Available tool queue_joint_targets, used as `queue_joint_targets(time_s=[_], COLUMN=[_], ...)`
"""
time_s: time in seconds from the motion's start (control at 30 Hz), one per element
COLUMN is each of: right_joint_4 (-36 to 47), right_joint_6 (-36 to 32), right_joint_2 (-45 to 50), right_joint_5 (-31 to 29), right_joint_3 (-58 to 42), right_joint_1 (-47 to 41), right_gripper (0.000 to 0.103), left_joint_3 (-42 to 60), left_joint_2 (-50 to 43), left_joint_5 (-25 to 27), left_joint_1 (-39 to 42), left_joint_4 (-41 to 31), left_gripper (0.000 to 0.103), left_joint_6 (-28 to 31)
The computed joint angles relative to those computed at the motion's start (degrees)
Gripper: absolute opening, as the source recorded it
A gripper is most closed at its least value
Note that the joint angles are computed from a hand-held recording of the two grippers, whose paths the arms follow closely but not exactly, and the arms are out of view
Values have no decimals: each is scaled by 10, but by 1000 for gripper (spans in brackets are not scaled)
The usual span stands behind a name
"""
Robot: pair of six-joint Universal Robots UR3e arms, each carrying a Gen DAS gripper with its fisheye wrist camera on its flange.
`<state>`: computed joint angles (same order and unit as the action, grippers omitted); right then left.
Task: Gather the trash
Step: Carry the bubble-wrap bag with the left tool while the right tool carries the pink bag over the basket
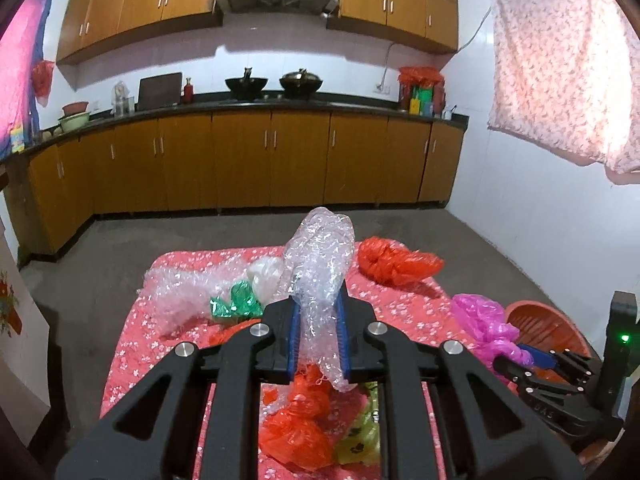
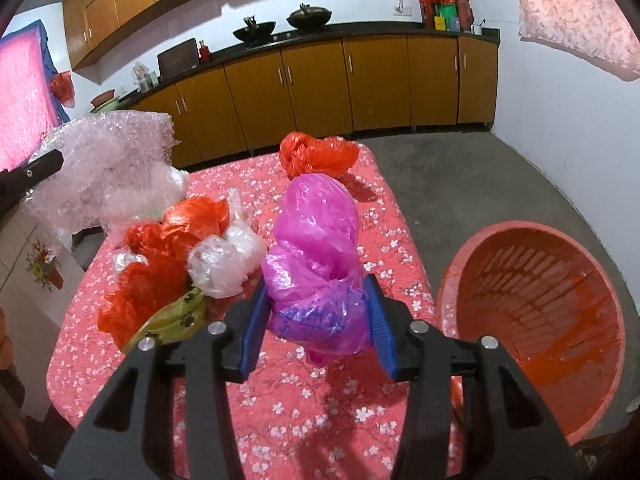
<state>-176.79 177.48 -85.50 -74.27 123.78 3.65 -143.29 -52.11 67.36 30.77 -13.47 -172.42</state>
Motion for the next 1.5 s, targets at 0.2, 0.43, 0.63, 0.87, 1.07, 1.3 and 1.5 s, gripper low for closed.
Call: queue_joint_targets(time_s=[0.2, 0.43, 0.63, 0.87, 1.07, 1.3, 1.5], right_joint_4=[8, 55, 114, 176, 185, 188, 163], right_joint_6=[-10, -38, -75, -113, -125, -137, -136], right_joint_2=[-71, -189, -284, -355, -356, -349, -320], right_joint_5=[12, 45, 80, 124, 139, 162, 163], right_joint_3=[45, 105, 137, 148, 156, 167, 169], right_joint_1=[-36, -137, -233, -330, -381, -437, -463], right_gripper=[46, 46, 46, 46, 46, 46, 46], left_joint_3=[12, 32, 51, 89, 137, 194, 251], left_joint_2=[-6, -104, -186, -271, -341, -417, -468], left_joint_5=[24, 91, 124, 150, 161, 164, 158], left_joint_1=[-64, -194, -276, -353, -405, -454, -487], left_joint_4=[13, 101, 156, 200, 216, 231, 234], left_gripper=[15, 15, 15, 15, 15, 15, 15], left_joint_6=[-14, -48, -76, -95, -109, -125, -133])
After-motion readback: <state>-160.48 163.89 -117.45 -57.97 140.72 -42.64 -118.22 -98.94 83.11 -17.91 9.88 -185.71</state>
